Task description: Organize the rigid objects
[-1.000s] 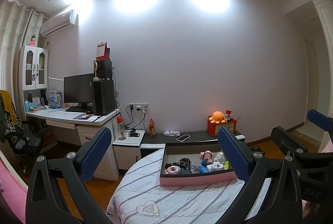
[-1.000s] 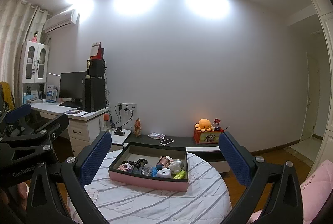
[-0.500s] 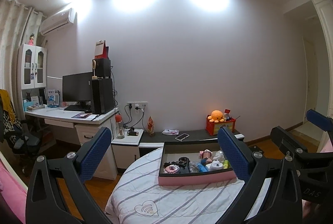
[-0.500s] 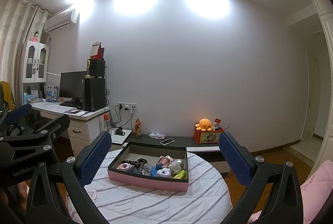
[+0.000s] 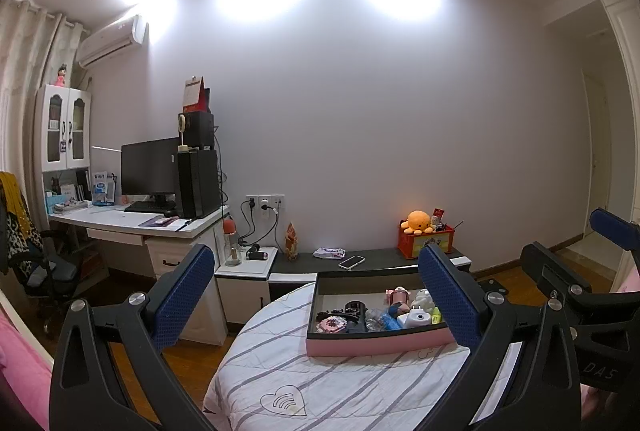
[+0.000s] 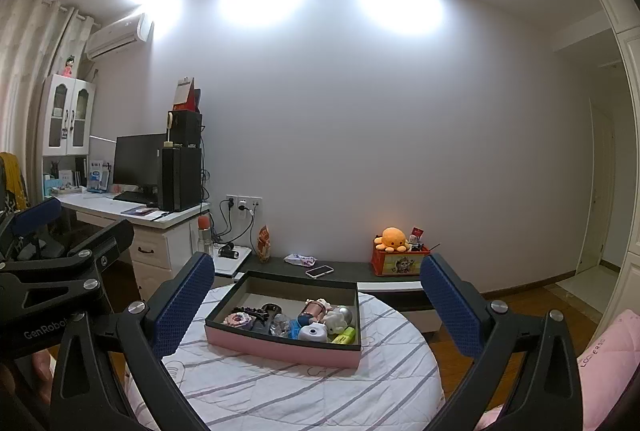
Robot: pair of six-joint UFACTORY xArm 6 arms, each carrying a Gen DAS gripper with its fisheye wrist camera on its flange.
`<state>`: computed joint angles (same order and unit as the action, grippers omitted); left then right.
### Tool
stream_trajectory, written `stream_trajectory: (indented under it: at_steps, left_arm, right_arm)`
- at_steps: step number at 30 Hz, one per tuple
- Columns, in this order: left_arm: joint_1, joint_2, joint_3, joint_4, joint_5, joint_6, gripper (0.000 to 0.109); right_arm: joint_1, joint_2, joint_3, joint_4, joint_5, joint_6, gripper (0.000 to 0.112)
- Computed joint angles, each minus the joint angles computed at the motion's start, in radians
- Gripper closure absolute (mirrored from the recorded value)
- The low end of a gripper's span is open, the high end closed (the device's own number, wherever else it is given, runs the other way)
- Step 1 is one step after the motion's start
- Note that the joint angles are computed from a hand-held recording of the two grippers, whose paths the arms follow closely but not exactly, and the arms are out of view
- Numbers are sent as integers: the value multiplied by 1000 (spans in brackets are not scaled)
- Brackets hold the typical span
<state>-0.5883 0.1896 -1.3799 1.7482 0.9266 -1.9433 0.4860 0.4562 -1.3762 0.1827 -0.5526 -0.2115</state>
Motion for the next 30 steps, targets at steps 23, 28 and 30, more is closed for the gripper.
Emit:
stream_trajectory:
  at_steps: [23, 28, 30]
  left_arm:
    - [1, 13, -14, 21, 3, -6, 6]
    - [2, 17, -21, 21, -3, -7, 6]
    - [2, 18, -22, 14, -1, 1, 6]
  right_arm:
    - [8, 9, -25, 45, 10, -50, 9]
    - [7, 12, -26, 41, 3, -42, 9]
    - [7, 15, -31, 40, 8, -41, 9]
